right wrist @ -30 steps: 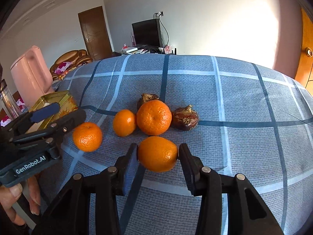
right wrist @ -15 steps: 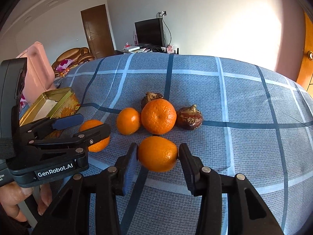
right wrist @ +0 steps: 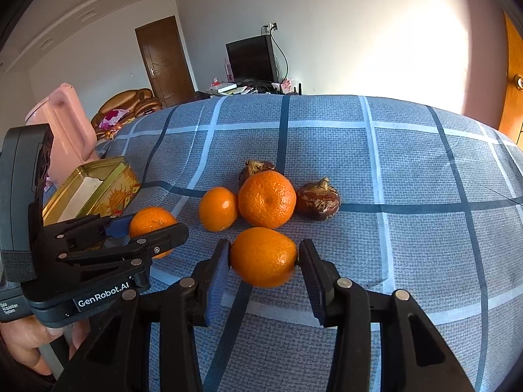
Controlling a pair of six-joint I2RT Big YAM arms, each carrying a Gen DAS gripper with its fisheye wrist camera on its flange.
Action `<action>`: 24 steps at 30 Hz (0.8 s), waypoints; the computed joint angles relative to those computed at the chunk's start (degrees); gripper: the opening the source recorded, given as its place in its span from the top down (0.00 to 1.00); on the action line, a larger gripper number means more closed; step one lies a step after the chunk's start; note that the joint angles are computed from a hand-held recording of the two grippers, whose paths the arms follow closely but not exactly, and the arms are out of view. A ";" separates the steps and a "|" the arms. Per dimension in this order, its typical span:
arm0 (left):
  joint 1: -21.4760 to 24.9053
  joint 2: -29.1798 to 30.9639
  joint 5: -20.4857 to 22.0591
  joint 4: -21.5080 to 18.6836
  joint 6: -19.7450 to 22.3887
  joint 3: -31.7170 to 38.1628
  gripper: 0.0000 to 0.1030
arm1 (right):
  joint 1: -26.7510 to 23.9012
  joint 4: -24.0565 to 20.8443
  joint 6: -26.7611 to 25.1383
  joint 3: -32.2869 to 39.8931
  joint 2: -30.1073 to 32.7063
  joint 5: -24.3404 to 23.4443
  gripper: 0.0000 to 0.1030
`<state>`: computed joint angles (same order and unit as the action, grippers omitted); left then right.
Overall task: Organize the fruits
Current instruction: 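Carry the orange in the left tool while the right tool carries its orange to the tray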
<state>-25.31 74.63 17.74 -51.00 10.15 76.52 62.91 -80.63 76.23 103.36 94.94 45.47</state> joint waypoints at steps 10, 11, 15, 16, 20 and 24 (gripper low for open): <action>-1.06 -6.28 -6.29 9.69 0.68 -5.69 0.55 | 0.61 4.40 -3.52 -0.30 -0.27 2.36 0.56; -1.20 -6.86 -6.85 10.60 0.73 -6.24 0.55 | 0.68 5.04 -3.97 -0.42 -0.34 2.67 0.56; -1.54 -8.37 -8.64 13.33 0.86 -7.73 0.55 | 0.87 7.53 -5.79 -0.89 -0.63 3.86 0.56; -1.52 -8.60 -8.90 13.68 0.86 -7.93 0.55 | 0.93 7.99 -6.12 -0.94 -0.67 4.16 0.56; -0.93 -9.45 -9.12 14.92 0.04 -8.68 0.55 | 1.14 9.26 -6.66 -1.39 -0.99 5.10 0.56; -0.63 -10.07 -9.20 16.37 -0.87 -9.38 0.55 | 1.39 10.22 -7.15 -1.81 -1.29 6.14 0.56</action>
